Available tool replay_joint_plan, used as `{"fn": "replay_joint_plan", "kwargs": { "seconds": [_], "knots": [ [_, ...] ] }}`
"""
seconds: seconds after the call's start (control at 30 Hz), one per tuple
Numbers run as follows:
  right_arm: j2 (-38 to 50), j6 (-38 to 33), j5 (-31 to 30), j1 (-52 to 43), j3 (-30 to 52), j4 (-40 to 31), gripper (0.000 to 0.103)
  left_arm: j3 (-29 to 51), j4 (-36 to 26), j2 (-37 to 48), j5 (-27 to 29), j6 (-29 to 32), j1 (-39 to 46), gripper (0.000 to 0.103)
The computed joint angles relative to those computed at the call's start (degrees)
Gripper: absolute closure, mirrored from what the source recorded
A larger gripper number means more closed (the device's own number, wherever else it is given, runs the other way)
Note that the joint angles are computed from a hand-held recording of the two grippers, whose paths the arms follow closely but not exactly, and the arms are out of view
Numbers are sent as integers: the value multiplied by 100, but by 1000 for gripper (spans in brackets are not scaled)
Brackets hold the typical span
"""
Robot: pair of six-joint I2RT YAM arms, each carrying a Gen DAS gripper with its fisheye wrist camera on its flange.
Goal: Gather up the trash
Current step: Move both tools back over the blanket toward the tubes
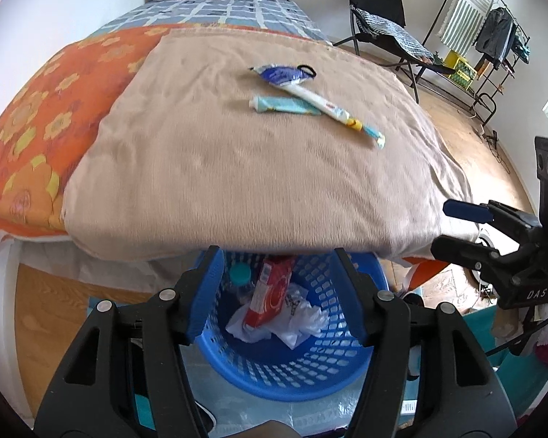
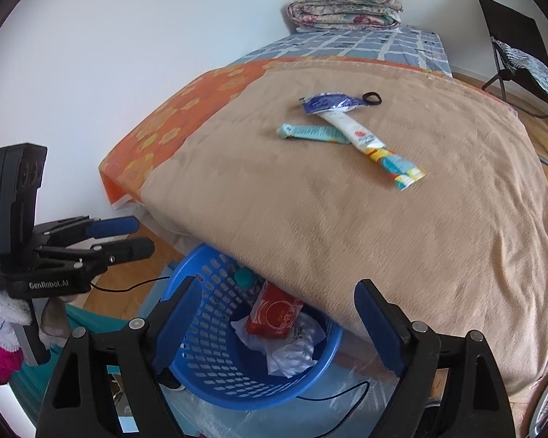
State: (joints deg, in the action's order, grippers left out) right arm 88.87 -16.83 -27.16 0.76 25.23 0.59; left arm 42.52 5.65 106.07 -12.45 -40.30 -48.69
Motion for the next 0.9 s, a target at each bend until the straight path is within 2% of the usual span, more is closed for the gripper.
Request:
{"fn": "replay_joint_plan", "kwargs": {
  "seconds": [0.23, 0.57, 0.9],
  "knots": [
    [279, -84, -141, -194, 487, -239, 15, 622, -288, 200, 184, 627, 510, 41],
    [930, -32, -306, -451, 1397, -583, 15, 1722, -505, 807, 799, 1326, 1085, 41],
    [1951, 55, -235, -423, 2600, -816, 16, 3298, -837, 1888, 1563, 1595, 1529, 41]
  ]
}}
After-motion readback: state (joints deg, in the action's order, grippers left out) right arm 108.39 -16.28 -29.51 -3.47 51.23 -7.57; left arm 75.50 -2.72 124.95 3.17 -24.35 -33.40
